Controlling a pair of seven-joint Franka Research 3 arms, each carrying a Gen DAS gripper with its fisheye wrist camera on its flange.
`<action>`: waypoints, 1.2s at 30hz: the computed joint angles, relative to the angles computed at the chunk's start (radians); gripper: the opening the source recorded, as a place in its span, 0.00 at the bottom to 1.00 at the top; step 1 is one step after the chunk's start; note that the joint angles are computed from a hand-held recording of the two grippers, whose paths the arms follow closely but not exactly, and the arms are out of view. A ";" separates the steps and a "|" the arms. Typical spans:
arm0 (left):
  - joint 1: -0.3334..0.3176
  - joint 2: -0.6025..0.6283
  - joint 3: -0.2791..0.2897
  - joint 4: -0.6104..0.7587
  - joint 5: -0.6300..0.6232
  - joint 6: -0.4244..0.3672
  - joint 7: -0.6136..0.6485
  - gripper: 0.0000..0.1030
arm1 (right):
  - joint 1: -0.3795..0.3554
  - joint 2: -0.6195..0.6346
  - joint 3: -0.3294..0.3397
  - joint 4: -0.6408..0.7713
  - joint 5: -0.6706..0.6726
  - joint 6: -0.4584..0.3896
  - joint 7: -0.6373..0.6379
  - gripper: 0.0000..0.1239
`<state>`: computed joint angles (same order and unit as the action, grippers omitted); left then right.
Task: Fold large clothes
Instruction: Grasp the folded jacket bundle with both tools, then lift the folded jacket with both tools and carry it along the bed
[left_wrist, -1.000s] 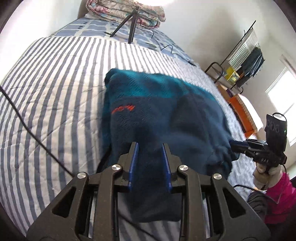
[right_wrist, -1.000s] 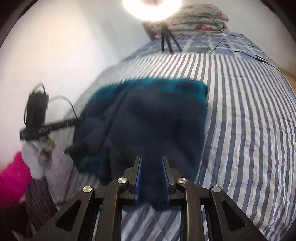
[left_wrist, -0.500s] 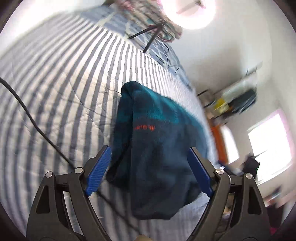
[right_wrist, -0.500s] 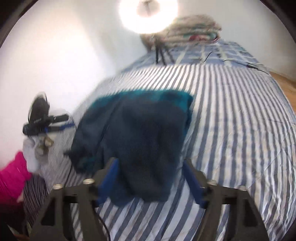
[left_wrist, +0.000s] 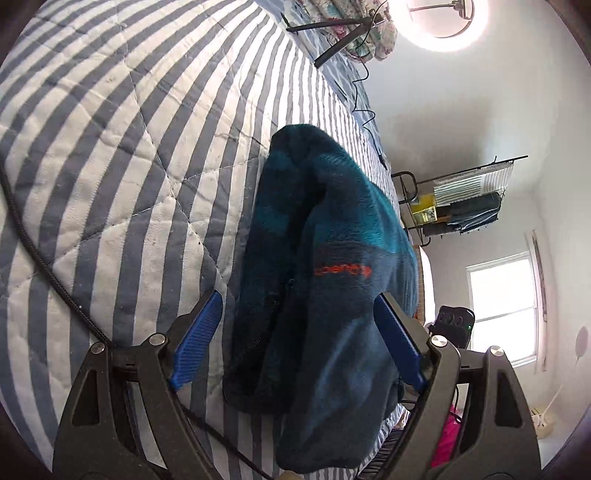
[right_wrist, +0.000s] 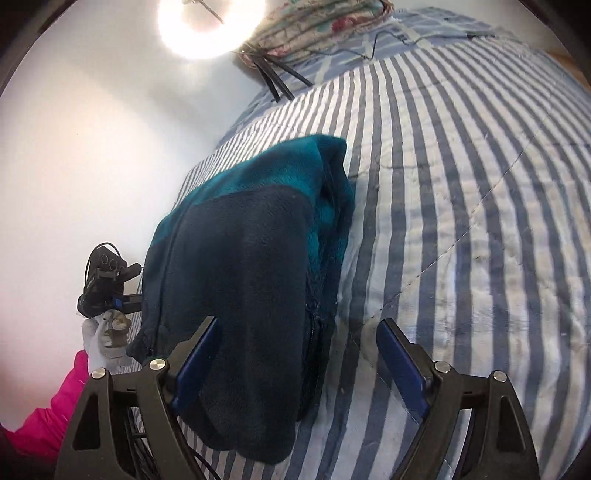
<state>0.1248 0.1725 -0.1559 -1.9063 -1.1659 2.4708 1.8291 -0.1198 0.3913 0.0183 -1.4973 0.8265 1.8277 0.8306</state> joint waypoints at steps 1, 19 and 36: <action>0.000 -0.002 -0.001 -0.004 -0.003 0.000 0.005 0.83 | 0.001 0.014 0.003 0.008 0.005 -0.006 0.007 0.73; -0.026 0.087 -0.048 0.114 0.233 0.060 -0.155 0.58 | -0.002 0.051 0.041 0.011 0.121 -0.038 0.018 0.54; -0.127 0.113 -0.052 0.237 0.809 0.112 -0.533 0.38 | 0.135 -0.179 0.000 -0.157 -0.092 0.209 -0.005 0.31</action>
